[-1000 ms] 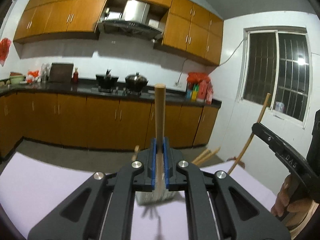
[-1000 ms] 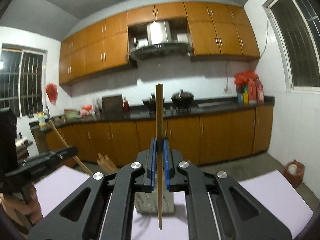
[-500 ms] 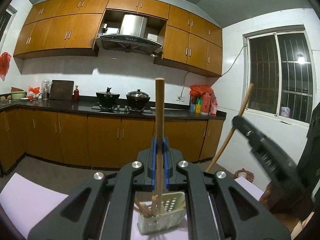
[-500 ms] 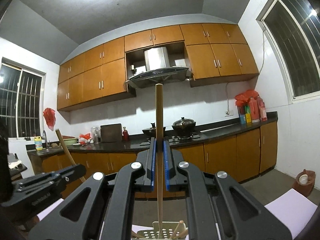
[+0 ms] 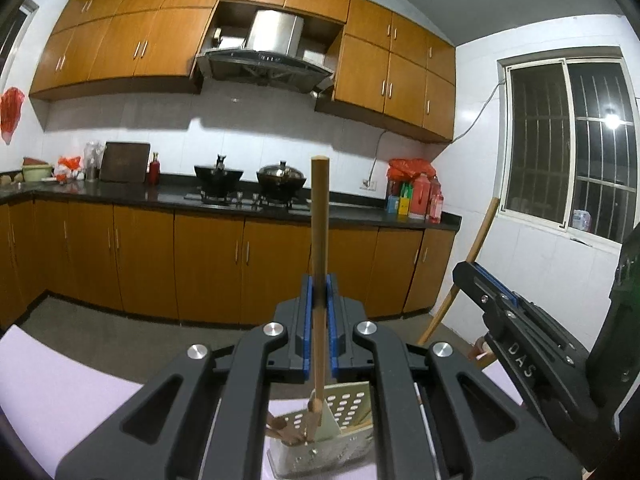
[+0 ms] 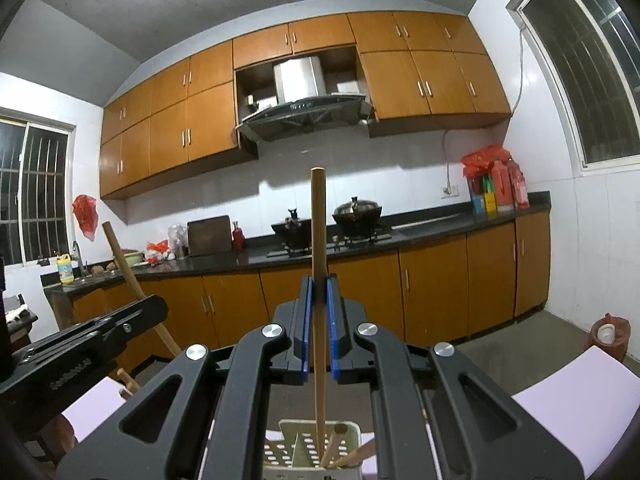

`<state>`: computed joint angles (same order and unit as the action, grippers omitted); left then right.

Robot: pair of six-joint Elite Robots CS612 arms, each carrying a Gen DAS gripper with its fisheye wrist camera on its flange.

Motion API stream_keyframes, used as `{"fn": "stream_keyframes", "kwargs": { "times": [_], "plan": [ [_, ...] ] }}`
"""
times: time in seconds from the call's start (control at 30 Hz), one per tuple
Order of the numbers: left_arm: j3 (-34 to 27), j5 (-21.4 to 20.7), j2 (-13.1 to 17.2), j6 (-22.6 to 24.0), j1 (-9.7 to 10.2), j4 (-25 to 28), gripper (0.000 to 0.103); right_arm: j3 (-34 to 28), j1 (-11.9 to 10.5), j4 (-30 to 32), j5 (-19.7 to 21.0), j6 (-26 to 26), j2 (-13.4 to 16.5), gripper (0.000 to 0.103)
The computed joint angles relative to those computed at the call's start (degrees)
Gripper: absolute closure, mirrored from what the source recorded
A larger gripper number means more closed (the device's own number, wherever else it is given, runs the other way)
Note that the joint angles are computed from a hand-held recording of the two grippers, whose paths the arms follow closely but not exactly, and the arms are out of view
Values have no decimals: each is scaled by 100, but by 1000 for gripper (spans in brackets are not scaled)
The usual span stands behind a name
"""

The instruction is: Organize utensils

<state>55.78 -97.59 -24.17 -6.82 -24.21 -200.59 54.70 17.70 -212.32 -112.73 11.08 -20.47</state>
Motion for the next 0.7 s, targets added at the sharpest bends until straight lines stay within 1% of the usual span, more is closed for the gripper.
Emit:
{"fn": "stream_keyframes", "kwargs": {
  "times": [0.07, 0.1, 0.13, 0.17, 0.23, 0.33, 0.4, 0.53, 0.6, 0.67, 0.7],
  "plan": [
    [9, -9, -6, -58, 13, 57, 92, 80, -10, 8, 102, 27, -43, 94],
    [20, -21, -15, -83, 22, 65, 86, 130, -11, 9, 124, 18, -75, 92],
    [52, 10, -38, -116, 25, 46, 78, 175, -11, -2, 125, 11, -107, 86],
    [86, 20, -58, -133, 30, 15, 76, 221, -14, -34, 128, 23, -138, 79],
    [177, 40, -122, -157, 42, -54, 75, 349, -34, -118, 169, 60, -221, 75],
    [327, 66, -222, -191, 65, -158, 72, 548, -42, -227, 171, 95, -356, 75],
    [535, 122, -343, -199, 77, -289, 70, 681, -41, -298, 163, 88, -447, 74],
    [977, 292, -586, -140, 88, -513, 62, 1055, 12, -524, 48, -24, -662, 64],
    [1294, 385, -753, -140, 99, -658, 58, 1212, 51, -584, -32, -95, -751, 61],
    [1573, 419, -892, -168, 108, -796, 54, 1442, 107, -672, -127, -137, -868, 55],
    [1691, 430, -952, -172, 112, -847, 52, 1526, 133, -687, -185, -145, -908, 54]
  ]
}}
